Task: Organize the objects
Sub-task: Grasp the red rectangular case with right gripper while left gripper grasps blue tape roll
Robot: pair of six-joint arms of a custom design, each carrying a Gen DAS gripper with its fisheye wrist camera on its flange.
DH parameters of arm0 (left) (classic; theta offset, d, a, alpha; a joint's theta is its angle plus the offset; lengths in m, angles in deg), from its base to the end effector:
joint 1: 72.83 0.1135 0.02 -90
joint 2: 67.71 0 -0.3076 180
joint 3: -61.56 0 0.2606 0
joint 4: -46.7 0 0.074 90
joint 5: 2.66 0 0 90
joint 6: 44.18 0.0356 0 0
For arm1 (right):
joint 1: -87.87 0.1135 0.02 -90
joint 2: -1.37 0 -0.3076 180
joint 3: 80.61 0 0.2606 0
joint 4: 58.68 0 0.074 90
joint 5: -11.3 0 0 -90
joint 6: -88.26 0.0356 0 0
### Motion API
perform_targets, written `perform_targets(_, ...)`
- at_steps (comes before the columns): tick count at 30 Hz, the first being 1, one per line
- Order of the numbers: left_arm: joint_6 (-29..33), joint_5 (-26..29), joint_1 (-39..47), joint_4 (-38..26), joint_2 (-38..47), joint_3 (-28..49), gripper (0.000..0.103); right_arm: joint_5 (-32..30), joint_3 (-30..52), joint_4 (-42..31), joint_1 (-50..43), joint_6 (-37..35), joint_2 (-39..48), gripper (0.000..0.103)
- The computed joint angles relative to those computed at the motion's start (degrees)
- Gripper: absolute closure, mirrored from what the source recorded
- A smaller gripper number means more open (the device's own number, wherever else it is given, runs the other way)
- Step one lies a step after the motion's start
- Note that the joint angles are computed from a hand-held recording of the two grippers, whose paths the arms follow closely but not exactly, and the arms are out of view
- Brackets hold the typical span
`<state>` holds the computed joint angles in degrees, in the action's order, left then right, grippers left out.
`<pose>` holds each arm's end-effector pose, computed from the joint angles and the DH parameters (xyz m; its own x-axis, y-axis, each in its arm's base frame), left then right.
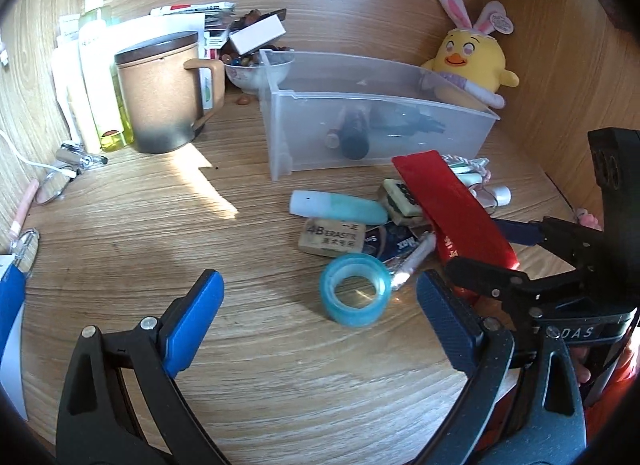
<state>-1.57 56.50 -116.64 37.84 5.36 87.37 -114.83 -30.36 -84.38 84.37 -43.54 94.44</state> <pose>0.1321 -0.1015 0.1296 -0.6913 -0.2125 -0.6906 -0.1781 0.9764 -0.1221 0.2660 0.0048 0.1479 -0.5816 -0.5038 -0.6387 -0.7430 0.6487 0.1650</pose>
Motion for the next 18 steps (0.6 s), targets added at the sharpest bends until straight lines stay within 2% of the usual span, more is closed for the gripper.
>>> perform_targets(1,-0.1,-0.3,-0.2,0.8,0.4,-0.2,0.007,0.1,-0.2,0.2,-0.1,-0.1,-0.2,0.026)
perform_targets(3,0.2,0.1,-0.3,1.8,1.7,-0.2,0.021,0.0,-0.8,0.7,-0.1,-0.3,-0.8,0.031)
perform_targets(4,0.4,0.5,-0.3,2.3,2.2,-0.1,0.024,-0.1,-1.1,1.0,-0.3,-0.4,-1.1,0.035)
perform_targets(8,0.8,0.8,-0.8,4.4,4.3,0.3,0.029,0.0,-2.0,1.9,-1.2,-1.7,-2.7,0.047)
perform_targets(18,2.0,3.0,-0.5,8.0,7.3,0.5,0.059,-2.3,-2.6,2.6,-5.0,-4.0,-3.7,0.047)
